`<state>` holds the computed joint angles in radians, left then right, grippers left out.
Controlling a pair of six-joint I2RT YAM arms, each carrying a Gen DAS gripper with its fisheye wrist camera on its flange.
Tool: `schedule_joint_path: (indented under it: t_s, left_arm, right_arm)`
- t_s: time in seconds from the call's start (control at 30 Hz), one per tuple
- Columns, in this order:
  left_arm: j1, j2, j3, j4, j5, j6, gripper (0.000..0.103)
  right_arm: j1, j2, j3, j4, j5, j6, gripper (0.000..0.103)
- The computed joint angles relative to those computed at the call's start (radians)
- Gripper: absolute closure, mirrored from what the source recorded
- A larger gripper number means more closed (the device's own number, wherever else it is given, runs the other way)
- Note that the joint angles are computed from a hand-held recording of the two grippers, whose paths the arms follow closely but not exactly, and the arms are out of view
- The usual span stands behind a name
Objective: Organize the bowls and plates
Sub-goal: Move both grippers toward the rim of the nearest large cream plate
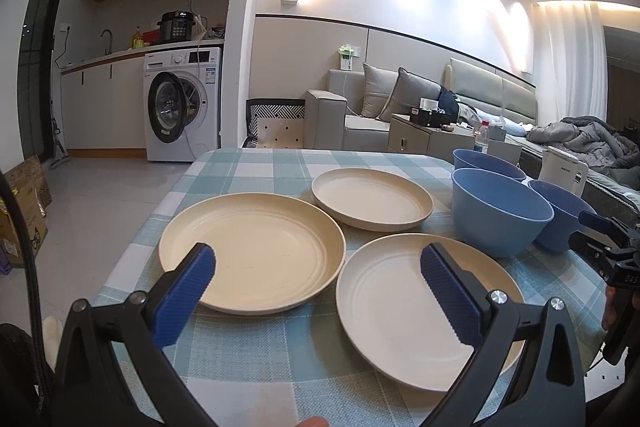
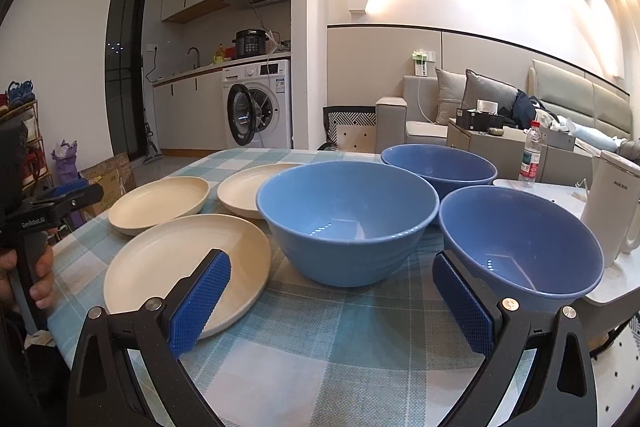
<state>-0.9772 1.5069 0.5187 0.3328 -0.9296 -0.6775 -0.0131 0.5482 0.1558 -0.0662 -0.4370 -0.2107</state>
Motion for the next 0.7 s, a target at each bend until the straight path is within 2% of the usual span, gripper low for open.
schedule_joint_path:
  t_s: [0.33, 0.5, 0.7]
  left_arm:
    - [-0.004, -0.080, 0.008, -0.082, -0.015, -0.020, 0.000]
    - [-0.024, -0.105, 0.039, -0.162, -0.055, -0.021, 0.000]
    - [-0.030, -0.120, 0.074, -0.235, -0.058, -0.031, 0.000]
  right_arm:
    - [0.147, -0.031, 0.069, -0.102, 0.087, 0.033, 0.000]
    - [0.221, -0.022, 0.098, -0.125, 0.144, 0.054, 0.000]
    - [0.285, -0.030, 0.140, -0.172, 0.181, 0.076, 0.000]
